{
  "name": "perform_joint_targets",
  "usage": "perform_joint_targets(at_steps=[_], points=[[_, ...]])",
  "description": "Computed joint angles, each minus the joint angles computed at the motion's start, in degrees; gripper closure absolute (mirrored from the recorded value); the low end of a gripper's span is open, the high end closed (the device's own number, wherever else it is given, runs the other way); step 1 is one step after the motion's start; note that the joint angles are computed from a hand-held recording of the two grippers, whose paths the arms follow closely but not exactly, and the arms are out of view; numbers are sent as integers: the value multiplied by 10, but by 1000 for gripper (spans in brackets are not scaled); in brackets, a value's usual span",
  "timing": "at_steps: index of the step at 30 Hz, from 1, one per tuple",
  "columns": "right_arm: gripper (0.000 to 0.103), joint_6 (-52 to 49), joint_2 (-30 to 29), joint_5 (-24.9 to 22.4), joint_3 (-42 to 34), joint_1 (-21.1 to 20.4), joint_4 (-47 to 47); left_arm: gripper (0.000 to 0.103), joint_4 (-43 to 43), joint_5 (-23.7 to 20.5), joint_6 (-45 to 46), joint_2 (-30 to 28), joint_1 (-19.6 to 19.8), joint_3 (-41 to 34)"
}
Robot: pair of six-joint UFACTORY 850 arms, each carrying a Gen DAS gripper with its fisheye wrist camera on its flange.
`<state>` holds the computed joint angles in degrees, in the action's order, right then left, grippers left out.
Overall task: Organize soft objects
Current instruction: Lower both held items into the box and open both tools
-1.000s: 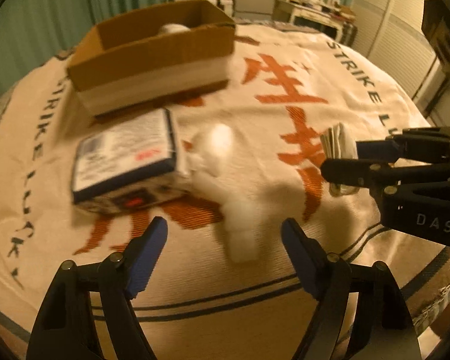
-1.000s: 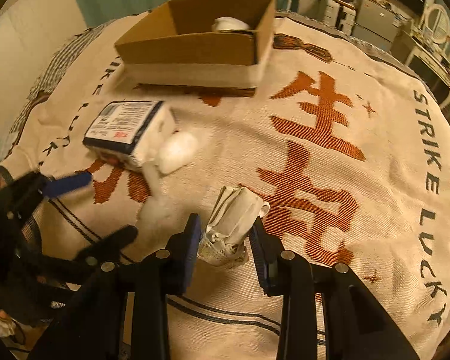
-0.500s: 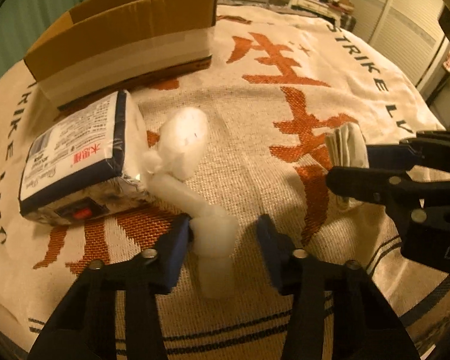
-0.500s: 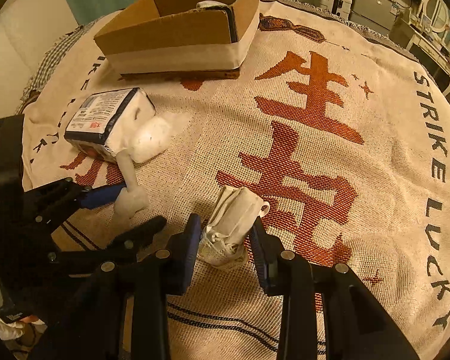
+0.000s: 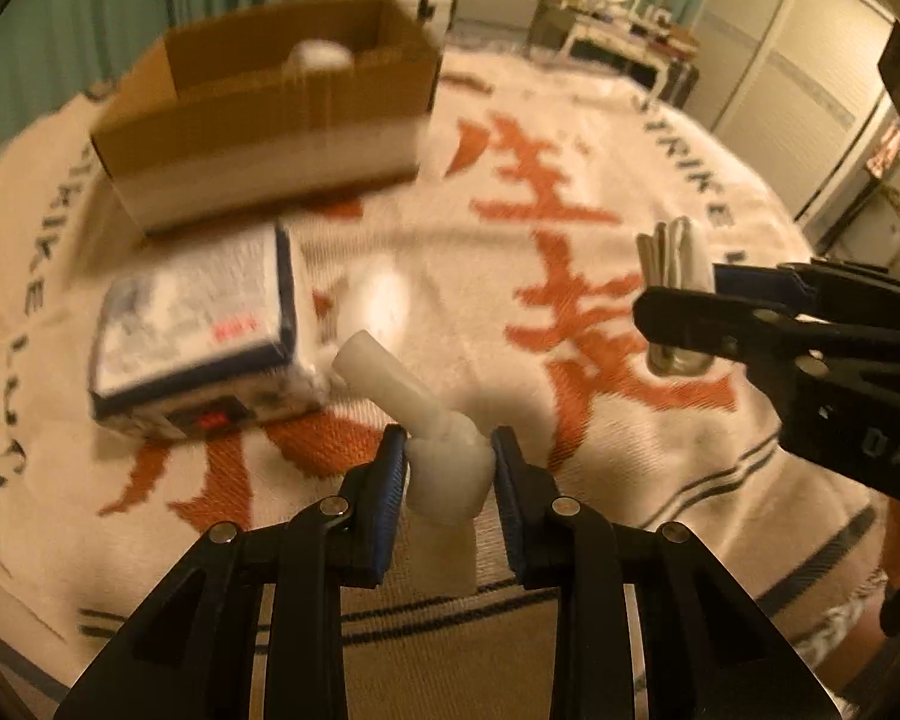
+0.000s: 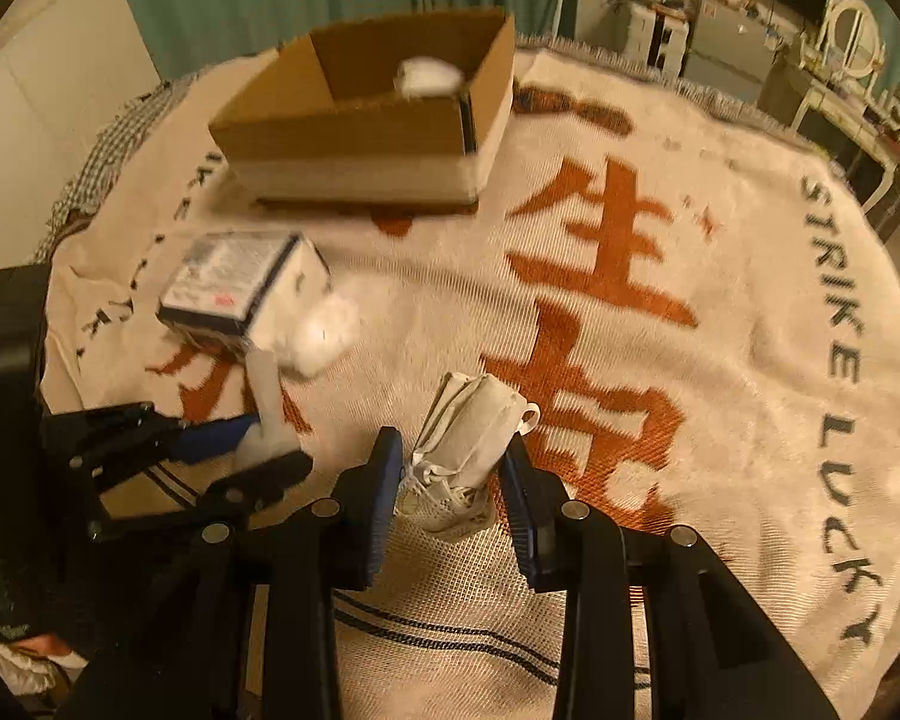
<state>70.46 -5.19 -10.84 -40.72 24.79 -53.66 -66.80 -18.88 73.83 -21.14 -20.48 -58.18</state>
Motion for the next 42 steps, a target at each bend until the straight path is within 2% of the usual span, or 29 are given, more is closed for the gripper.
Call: perform_joint_targets(at_steps=[4, 10, 13, 18, 20, 25, 28, 31, 38, 42], points=[[70, 87, 38, -33, -2, 18, -74, 75, -101, -15, 83, 41, 16, 10], [70, 157, 77, -86, -40, 44, -136, 75, -118, -47, 101, 65, 44, -23], [70, 175, 80, -93, -67, 48, -154, 75, -132, -61, 105, 63, 59, -53], [70, 164, 56, -102, -120, 47, -156, 75, -179, -52, 149, 47, 73, -110], [70, 152, 38, -98, -149, 41, -141, 75, -184, -48, 152, 34, 78, -132], [70, 161, -20, -81, -219, 25, -153, 75, -139, -40, 87, -34, 85, -220], [70, 200, -62, -52, -267, 9, -176, 75, -76, -36, 17, -85, 84, -281], [70, 178, -112, -38, -323, -7, -149, 75, 1, -25, -44, -132, 78, -339], [70, 5, -240, -37, -452, -42, 31, 75, 174, -50, -221, -252, 77, -480], [70, -115, -311, -43, -514, -61, 158, 75, 183, -91, -242, -300, 83, -530]])
